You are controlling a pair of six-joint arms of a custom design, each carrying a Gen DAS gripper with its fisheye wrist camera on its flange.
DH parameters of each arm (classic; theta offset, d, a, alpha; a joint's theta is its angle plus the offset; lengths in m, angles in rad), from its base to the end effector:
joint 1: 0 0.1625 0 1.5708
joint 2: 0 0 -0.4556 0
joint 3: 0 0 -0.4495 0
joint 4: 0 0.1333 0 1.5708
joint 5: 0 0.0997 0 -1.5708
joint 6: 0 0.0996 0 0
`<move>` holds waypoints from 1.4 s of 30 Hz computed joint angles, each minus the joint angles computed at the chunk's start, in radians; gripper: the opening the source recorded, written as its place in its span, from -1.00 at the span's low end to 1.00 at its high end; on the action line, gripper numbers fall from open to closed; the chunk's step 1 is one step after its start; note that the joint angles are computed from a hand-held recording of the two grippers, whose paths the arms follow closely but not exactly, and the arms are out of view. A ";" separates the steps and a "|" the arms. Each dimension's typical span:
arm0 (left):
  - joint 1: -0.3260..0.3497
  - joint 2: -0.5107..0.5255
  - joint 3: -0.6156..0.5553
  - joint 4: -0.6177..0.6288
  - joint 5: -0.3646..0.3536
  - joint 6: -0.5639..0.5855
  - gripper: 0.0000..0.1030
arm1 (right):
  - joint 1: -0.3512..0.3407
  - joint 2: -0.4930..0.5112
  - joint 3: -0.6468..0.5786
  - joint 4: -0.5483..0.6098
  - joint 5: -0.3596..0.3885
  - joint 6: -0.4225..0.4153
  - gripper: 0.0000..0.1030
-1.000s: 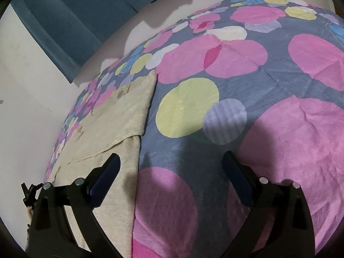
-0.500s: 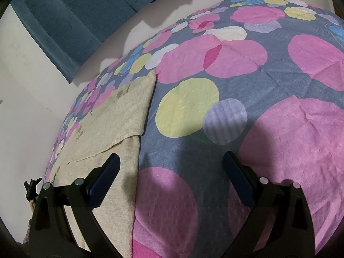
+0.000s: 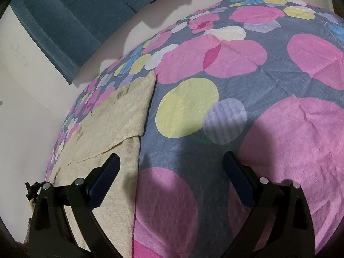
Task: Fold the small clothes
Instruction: 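Grasp the other sweater sleeve end with the left gripper, then fold the held sleeve across the sweater body with the left gripper, release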
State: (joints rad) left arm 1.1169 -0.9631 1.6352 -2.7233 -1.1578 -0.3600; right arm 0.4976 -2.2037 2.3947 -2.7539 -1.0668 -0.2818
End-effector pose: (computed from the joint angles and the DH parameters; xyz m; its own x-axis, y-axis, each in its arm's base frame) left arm -0.1698 -0.7433 0.2218 -0.9835 -0.0609 -0.1703 0.0453 0.8287 -0.5579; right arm -0.1765 -0.3023 0.4803 -0.8764 0.4812 -0.0209 0.2466 0.4111 -0.8776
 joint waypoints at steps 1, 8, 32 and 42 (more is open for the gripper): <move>0.005 -0.001 -0.005 0.020 -0.004 -0.017 -0.76 | 0.000 0.000 0.000 -0.001 0.000 0.001 0.87; -0.009 -0.001 0.003 0.009 0.029 -0.055 -0.91 | 0.000 0.001 -0.001 -0.002 0.001 0.002 0.87; -0.366 0.314 -0.185 0.028 -0.089 0.270 -0.91 | -0.025 -0.003 0.013 -0.013 0.053 0.019 0.88; -0.446 0.463 -0.274 0.096 -0.175 0.274 -0.91 | -0.030 -0.006 0.015 -0.012 0.064 0.023 0.90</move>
State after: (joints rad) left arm 0.6707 -0.4996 1.3615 -2.6277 -1.3333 -0.0859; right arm 0.4673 -2.2099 2.4097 -2.7654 -1.0024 -0.2589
